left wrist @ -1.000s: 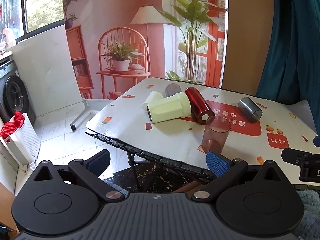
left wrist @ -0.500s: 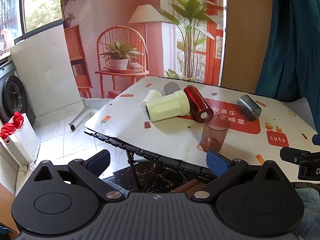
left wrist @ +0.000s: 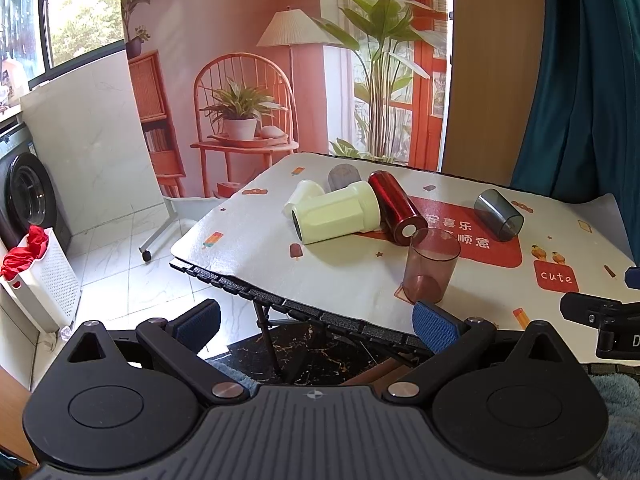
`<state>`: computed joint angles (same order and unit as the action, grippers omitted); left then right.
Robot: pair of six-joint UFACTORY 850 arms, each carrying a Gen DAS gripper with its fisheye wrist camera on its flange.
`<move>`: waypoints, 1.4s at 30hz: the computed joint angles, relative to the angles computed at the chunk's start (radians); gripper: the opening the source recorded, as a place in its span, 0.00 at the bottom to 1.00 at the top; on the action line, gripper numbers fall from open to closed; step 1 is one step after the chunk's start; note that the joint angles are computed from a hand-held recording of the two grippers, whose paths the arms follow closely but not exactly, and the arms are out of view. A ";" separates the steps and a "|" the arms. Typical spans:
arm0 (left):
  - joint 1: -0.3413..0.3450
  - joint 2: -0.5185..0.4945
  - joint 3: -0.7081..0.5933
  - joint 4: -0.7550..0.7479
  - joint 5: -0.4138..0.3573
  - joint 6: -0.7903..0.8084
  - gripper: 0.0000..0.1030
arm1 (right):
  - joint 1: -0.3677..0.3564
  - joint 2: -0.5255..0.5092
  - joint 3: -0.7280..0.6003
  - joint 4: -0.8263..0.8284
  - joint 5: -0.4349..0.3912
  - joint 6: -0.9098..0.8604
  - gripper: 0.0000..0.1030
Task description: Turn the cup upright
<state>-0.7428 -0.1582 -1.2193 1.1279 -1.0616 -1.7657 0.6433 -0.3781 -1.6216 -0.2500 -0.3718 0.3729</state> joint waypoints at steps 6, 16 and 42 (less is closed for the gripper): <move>-0.004 -0.002 -0.001 0.008 -0.010 0.001 1.00 | 0.000 0.000 0.000 0.000 0.000 0.000 1.00; -0.010 0.003 0.003 0.020 -0.025 -0.019 1.00 | -0.002 0.004 0.004 -0.025 0.006 0.033 1.00; -0.012 0.005 0.002 0.033 -0.038 -0.031 1.00 | -0.004 0.014 0.015 -0.066 0.018 0.080 1.00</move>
